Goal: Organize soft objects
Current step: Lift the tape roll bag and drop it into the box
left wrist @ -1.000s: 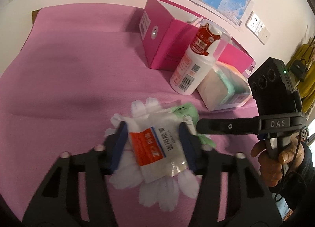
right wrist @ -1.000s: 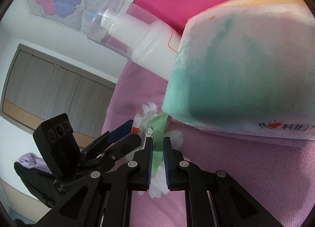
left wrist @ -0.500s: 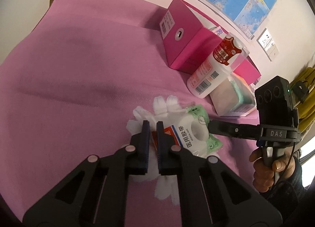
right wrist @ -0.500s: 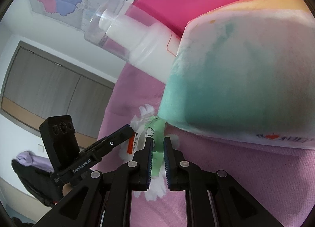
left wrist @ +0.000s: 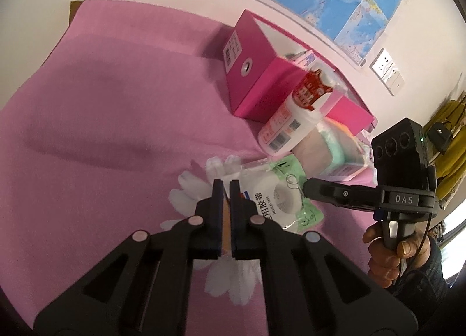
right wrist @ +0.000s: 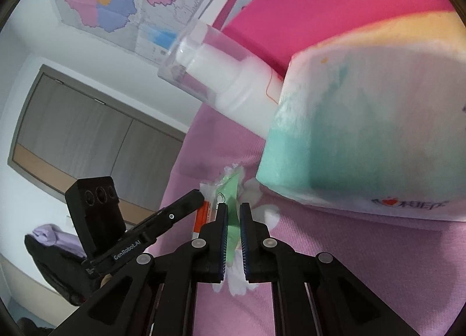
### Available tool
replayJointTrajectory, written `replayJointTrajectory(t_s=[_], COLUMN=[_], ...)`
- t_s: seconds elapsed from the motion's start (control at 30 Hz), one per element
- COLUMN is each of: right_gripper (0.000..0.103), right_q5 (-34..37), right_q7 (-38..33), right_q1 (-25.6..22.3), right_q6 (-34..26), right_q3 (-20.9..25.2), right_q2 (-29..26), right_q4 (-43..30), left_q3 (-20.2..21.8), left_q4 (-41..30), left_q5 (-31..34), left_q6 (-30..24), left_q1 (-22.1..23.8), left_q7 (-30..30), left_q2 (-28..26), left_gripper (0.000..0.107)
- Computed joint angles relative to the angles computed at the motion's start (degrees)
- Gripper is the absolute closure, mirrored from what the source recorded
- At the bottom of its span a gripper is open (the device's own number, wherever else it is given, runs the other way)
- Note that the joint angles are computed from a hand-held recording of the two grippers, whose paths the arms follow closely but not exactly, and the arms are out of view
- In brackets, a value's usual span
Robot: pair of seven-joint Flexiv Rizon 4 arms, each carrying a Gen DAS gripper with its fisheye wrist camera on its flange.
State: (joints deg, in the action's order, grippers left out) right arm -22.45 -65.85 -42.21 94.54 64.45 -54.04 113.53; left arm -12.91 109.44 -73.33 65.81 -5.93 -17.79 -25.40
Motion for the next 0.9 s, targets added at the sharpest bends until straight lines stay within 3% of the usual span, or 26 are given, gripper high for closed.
replayJointTrajectory(t_s=[0.53,0.9], right_gripper=[0.096,0.096], right_q5=[-8.4,-16.9], right_q7=[4.6,10.6], right_q1=[-3.4,-10.2], right_q6=[8.5,15.0], right_q3=[-0.4,0.5], right_q2=[2.8,8.6], right_q4=[4.7,8.2], left_q3=[0.9,0.6], left_q4=[1.1,-1.9], left_q5=[-5.7,-4.7], left_q6=[1.7,4.6], left_q1=[-4.3,-9.3], left_q7=[5.9,7.2], left_q2=[5.9,8.6], left_gripper=[0.102,0.102])
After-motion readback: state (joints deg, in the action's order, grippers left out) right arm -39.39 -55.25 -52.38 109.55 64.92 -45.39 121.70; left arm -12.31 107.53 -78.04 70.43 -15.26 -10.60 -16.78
